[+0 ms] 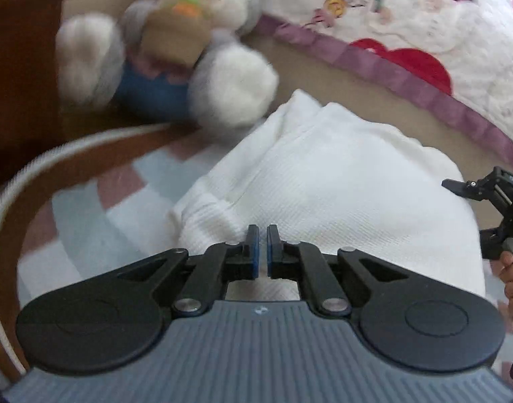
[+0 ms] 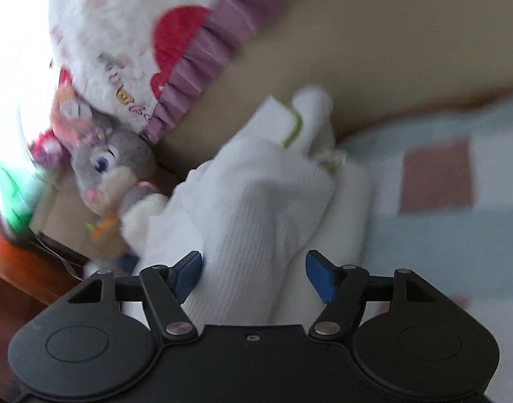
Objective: Fold clothes
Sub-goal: 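Lift the bag with both grippers and carry it onto the folded white blanket, then lower the bag onto the blanket stack and open both grippers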
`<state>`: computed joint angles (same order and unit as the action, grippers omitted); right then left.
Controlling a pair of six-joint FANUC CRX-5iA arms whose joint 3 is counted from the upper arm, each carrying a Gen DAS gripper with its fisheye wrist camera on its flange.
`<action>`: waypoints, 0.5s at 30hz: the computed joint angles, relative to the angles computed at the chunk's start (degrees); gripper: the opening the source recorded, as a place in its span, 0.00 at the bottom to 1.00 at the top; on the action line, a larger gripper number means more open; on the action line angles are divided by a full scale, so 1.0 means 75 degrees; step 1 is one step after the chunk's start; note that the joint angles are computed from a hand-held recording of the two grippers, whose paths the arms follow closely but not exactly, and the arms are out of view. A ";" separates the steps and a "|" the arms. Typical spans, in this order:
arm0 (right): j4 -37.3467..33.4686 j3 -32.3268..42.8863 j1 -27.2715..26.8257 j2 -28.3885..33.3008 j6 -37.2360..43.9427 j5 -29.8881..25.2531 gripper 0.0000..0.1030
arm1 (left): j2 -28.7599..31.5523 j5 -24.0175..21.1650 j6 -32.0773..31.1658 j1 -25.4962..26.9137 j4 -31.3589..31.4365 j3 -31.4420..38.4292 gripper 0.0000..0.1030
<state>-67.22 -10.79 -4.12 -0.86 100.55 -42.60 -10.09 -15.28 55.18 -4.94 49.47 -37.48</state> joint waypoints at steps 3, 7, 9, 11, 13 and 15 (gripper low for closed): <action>-0.0098 0.0323 -0.0048 0.0256 0.0544 -0.0175 0.48 | 0.0014 -0.0235 0.0203 0.0157 0.0129 -0.0006 0.04; 0.1165 0.0264 0.0831 -0.0152 0.1002 0.1108 0.34 | 0.0083 -0.0172 0.1117 0.0154 -0.1507 0.0334 0.04; 0.2198 0.0214 0.1296 -0.0130 0.0256 0.1611 0.33 | 0.0094 -0.0143 0.1501 0.0127 -0.2125 0.0456 0.04; 0.3268 0.0129 0.1716 -0.0085 -0.0537 0.2033 0.51 | 0.0011 -0.0158 0.1431 0.0118 -0.1950 0.0363 0.04; 0.3197 0.0418 0.1351 0.0282 -0.1510 0.1387 0.66 | -0.0025 -0.0197 0.1213 0.0123 -0.1588 0.0287 0.04; 0.2325 0.0429 0.0865 0.0263 -0.1560 0.1226 0.66 | -0.0038 -0.0465 0.1690 0.0208 -0.2215 0.0530 0.04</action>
